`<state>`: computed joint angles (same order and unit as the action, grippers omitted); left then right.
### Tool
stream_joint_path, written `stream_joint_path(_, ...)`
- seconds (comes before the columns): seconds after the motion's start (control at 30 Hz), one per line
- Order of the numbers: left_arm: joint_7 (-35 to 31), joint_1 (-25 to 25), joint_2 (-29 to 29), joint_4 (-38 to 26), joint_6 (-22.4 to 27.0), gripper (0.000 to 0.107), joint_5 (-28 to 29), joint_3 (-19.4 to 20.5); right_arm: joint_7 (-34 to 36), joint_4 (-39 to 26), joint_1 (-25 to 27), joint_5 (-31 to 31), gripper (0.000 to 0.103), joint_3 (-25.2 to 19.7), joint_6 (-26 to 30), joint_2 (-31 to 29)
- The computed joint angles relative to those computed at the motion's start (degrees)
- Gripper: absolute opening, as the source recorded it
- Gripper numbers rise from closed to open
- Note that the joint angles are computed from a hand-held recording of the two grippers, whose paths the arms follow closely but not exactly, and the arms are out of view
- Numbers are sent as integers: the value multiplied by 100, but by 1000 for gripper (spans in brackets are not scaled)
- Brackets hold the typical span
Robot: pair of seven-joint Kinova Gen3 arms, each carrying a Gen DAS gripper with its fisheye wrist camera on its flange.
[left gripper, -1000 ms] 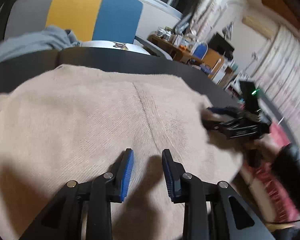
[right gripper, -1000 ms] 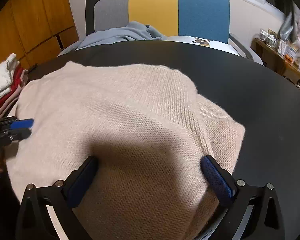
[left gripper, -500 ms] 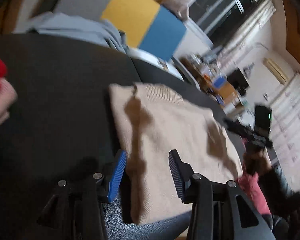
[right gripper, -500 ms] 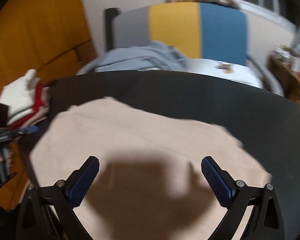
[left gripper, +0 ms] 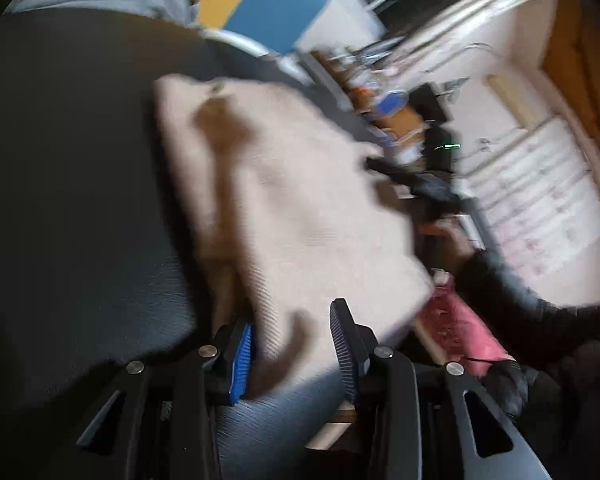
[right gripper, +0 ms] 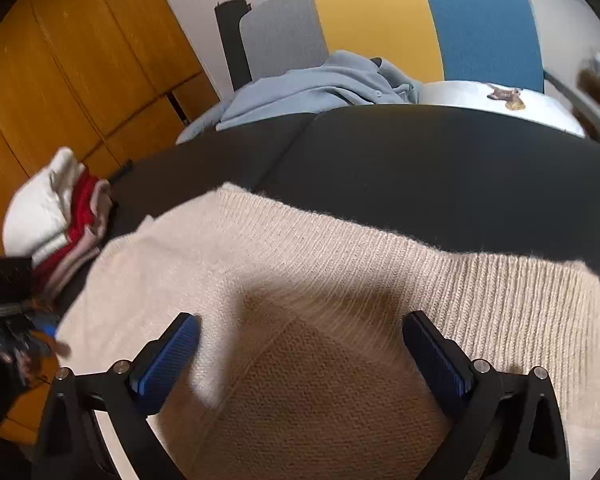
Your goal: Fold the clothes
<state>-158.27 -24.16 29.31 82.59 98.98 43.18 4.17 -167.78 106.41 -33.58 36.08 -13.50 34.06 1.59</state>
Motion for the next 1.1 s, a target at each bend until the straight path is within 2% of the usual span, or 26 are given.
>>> stream_joint_path(0.03, 120, 30, 64, -19, -11, 32, 64, -17, -26, 42, 5, 9, 103, 14, -66, -21)
stream_joint_path(0.07, 279, 94, 65, -59, -25, 26, 108, -92, -57, 42, -2, 34, 103, -1, -40, -23)
stream_joint_path(0.1, 347, 55, 91, -101, 15, 3, 140, -64, -82, 12, -15, 72, 103, -16, 18, 7)
stream_joint_path(0.13, 326, -90, 69, -86, 148, 2, 173, 55, -91, -23, -39, 91, 103, -28, 93, 25)
stream_joint_path(0.2, 243, -543, 68, -49, 410, 3, 201, 500, -76, -120, -101, 111, 103, -47, 270, 72)
stream_joint_path(0.27, 99, -798, -92, 107, 317, 3, -52, 707, -104, -170, -158, 163, 103, -39, 353, 122)
stream_joint_path(0.37, 45, -748, -208, 423, -28, 3, -415, 425, -203, -155, -224, 252, 103, -15, 377, 121)
stream_joint_path(0.47, 86, -539, -145, 442, 150, 5, -174, -109, -222, -134, -235, 266, 103, -2, 360, 102)
stream_joint_path(0.53, 280, -616, -149, 340, 193, 18, 24, -81, -234, -120, -234, 276, 103, -1, 350, 90)
stream_joint_path(0.63, 669, -1104, -117, 191, 0, 22, 271, 572, -249, -102, -225, 290, 103, -6, 333, 74)
stream_joint_path(0.73, 923, -1360, -224, 245, -511, 23, 724, 1302, -287, -84, -218, 329, 103, -14, 314, 63)
stream_joint_path(0.77, 942, -1322, -335, 320, -744, 23, 839, 1437, -302, -78, -216, 341, 103, -16, 307, 60)
stream_joint_path(0.83, 913, -957, -561, 466, -1210, 23, 997, 1423, -327, -79, -211, 363, 103, -20, 296, 70)
stream_joint_path(0.9, 916, -440, -755, 548, -1676, 23, 875, 1182, -348, -96, -214, 385, 103, -14, 288, 101)
stream_joint_path(0.97, 1029, 91, -886, 511, -2142, 23, 447, 1012, -273, -145, -182, 309, 103, -46, 354, 100)
stream_joint_path(1.03, 922, 622, -1073, 697, -2608, 22, 119, 577, -229, -286, -308, 327, 103, -74, 680, 86)
stream_joint_path(1.1, 725, 834, -1309, 1050, -3039, 22, 163, 255, -81, -371, -431, 361, 103, -182, 1030, 24)
